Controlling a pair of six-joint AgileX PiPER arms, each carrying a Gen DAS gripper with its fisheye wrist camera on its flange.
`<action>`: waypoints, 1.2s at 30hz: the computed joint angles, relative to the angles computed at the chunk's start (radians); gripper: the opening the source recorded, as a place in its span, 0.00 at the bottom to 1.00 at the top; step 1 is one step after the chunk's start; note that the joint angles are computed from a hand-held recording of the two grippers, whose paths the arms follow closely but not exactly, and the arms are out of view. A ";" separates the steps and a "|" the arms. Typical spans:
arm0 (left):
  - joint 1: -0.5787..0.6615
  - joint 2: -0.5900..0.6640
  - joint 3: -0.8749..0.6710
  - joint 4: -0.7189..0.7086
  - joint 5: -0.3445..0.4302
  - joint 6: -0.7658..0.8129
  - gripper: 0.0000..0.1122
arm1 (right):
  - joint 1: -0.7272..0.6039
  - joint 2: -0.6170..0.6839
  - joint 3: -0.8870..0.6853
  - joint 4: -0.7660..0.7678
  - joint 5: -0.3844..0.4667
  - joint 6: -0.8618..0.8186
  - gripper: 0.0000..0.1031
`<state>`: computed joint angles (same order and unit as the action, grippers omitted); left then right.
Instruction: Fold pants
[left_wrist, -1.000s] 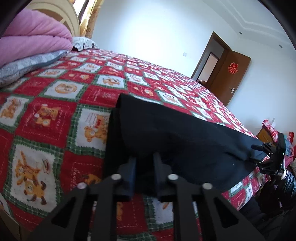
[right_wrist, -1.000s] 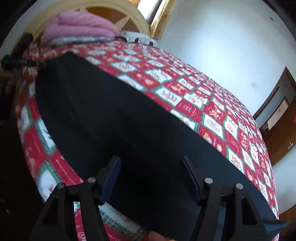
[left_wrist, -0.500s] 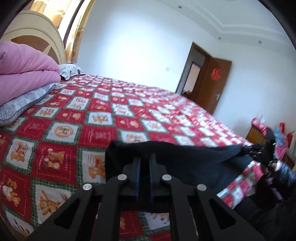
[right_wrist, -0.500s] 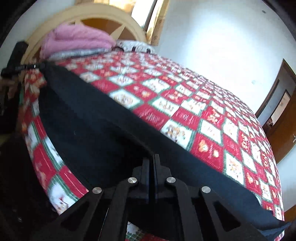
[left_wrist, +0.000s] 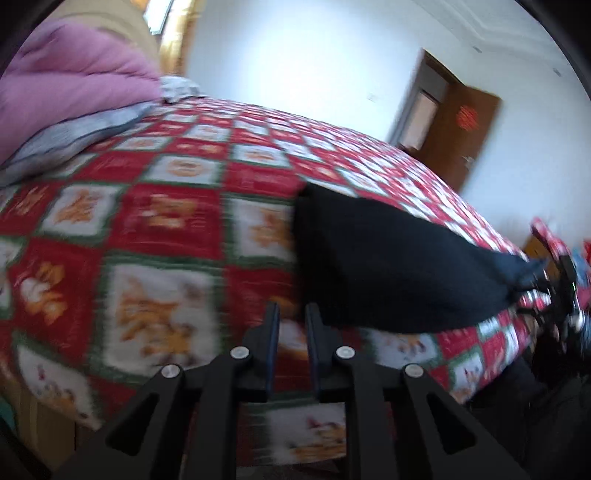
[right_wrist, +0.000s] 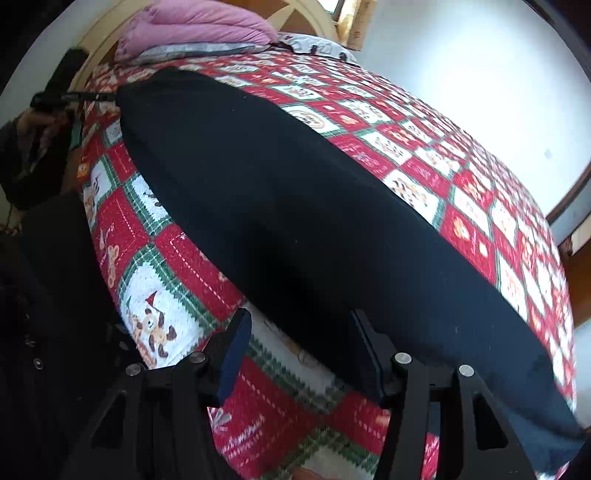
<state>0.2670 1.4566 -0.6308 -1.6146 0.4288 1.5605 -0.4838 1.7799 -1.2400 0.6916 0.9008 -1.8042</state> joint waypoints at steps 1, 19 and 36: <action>0.022 -0.005 0.005 -0.025 0.010 0.011 0.15 | -0.013 0.012 -0.016 0.006 0.021 0.014 0.54; -0.218 0.029 -0.048 0.036 -0.102 -0.110 0.09 | 0.063 -0.041 0.111 0.183 -0.201 -0.132 0.05; -0.137 0.031 -0.031 0.051 -0.048 -0.069 0.07 | 0.059 -0.061 0.204 0.251 -0.244 -0.201 0.03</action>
<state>0.1299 1.4872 -0.6615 -1.5631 0.3810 1.4915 -0.4248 1.7191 -1.0364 0.9424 0.6567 -2.0049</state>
